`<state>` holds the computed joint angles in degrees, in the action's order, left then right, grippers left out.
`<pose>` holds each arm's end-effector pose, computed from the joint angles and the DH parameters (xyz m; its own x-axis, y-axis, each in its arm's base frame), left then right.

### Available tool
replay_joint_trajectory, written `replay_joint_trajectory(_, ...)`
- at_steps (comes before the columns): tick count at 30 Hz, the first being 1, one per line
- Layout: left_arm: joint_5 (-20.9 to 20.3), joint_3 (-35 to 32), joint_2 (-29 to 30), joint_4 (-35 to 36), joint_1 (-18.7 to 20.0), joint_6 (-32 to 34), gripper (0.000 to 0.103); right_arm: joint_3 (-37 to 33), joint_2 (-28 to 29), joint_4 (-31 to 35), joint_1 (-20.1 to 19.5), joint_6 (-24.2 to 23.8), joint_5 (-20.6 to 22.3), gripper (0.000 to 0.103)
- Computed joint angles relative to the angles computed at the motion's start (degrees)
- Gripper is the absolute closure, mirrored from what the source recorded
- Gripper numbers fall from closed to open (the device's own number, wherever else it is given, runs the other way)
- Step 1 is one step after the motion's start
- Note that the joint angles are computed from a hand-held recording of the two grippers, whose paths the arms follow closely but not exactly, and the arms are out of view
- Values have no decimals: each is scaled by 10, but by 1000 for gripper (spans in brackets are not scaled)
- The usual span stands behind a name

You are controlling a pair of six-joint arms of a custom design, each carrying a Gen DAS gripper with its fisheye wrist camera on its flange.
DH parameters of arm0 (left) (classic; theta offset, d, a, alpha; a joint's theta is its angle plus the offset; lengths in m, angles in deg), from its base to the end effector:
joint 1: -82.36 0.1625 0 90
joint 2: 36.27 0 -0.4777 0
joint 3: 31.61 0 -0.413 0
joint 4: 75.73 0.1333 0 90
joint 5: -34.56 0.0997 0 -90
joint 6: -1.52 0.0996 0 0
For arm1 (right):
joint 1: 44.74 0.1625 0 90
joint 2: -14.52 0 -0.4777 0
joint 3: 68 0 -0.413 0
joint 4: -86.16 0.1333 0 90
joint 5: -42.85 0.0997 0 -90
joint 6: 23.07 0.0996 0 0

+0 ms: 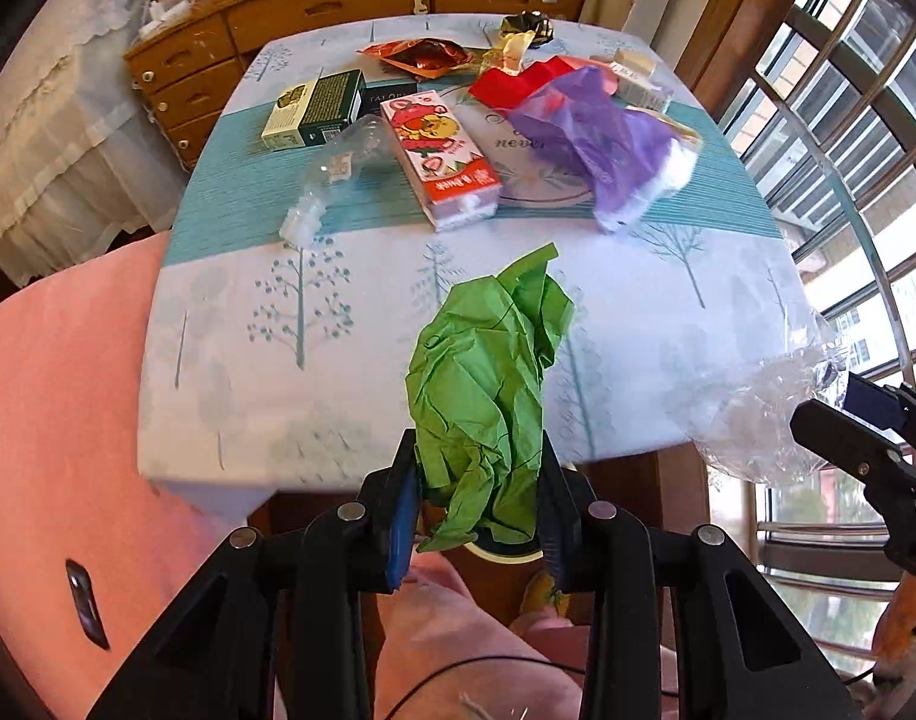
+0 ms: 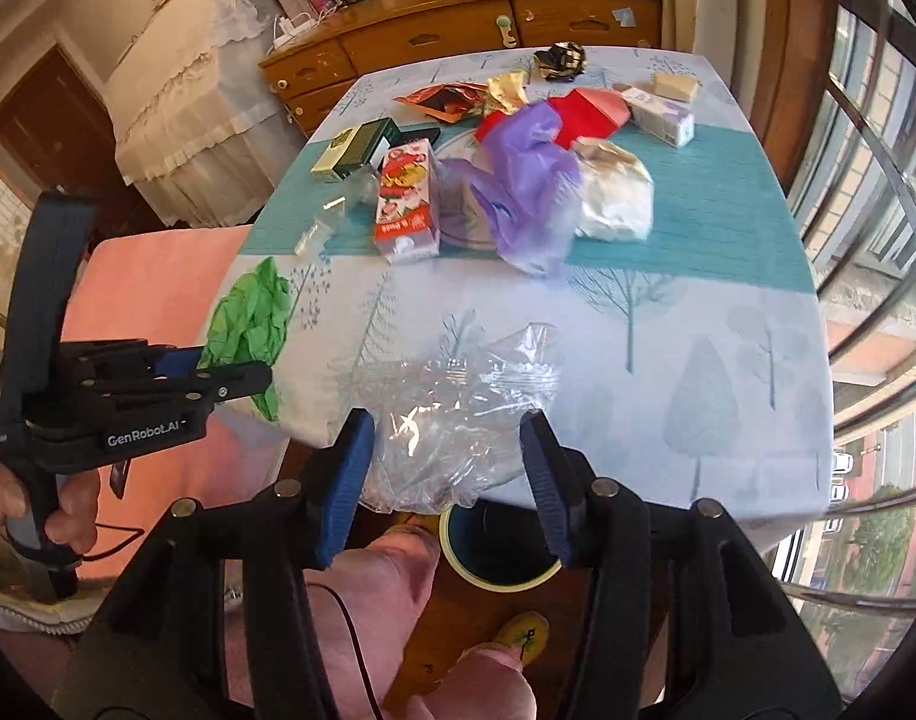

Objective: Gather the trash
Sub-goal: 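Lower both tools over the bin and open them to drop the paper and bag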

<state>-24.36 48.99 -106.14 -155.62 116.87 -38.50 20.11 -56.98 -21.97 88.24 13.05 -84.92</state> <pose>-0.4170 -0.5108 0.4189 -0.7509 0.2797 -0.5983 0.3751 0.9262 -0.0378 0.4954 -0.4256 0.4214 -0.8778 0.0054 0.4790 -0.2031 0.9014 -0.3824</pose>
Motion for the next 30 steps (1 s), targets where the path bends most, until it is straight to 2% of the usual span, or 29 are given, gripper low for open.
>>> replay_joint_trajectory(6,-14,58,-33,32,-52,-61,70,80,-77,5,3,64,28,56)
replay_joint_trajectory(9,-18,85,-52,49,-74,-72,69,108,-96,-2,6,78,35,56)
replay_joint_trajectory(16,-60,176,-88,13,-79,-71,69,192,-116,-11,5,141,65,56)
replay_joint_trajectory(20,-84,246,-97,-49,-56,-50,69,253,-116,-35,-13,181,70,56)
replay_joint_trajectory(23,-91,309,-100,-118,-35,-33,69,311,-113,-84,-43,196,72,55)
replay_joint_trajectory(25,-90,352,-95,-171,-18,-19,69,351,-103,-132,-68,192,70,55)
replay_joint_trajectory(30,-58,441,-70,-299,17,9,68,442,-53,-291,-148,147,48,53)
